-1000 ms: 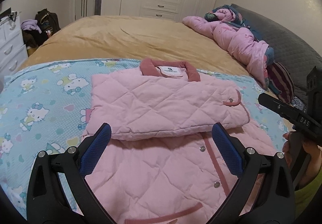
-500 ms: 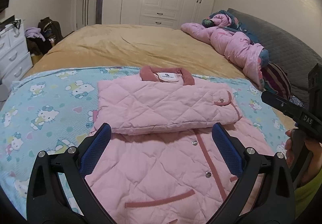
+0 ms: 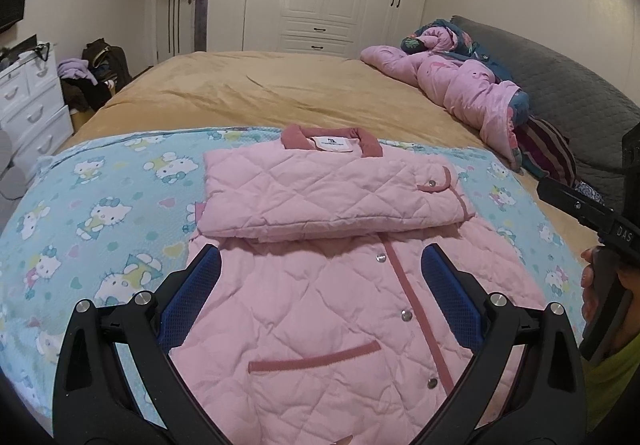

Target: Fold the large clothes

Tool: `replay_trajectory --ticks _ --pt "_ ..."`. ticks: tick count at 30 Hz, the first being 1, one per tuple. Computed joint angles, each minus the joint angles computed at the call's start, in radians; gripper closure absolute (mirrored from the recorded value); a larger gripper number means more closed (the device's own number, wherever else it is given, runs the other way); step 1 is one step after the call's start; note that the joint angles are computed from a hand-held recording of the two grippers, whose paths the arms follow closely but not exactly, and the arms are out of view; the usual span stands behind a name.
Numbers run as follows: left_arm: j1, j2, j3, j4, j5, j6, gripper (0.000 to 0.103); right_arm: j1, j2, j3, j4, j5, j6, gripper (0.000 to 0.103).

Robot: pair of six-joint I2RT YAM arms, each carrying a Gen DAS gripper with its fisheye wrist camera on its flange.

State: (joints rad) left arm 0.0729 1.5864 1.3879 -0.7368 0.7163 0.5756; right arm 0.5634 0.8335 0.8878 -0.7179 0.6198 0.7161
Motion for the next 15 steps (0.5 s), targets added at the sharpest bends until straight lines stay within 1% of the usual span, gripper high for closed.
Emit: replay_trajectory --ticks 7,15 --pt "0.023 -0.08 -0.079 0.001 0.002 0.036 0.009 0.125 -0.056 -0.003 -0.136 0.084 0.098 0.004" --pt "0.054 -0.135 -0.138 -0.014 0.001 0.079 0.009 0.301 -0.089 -0.008 -0.311 0.189 0.286 0.004"
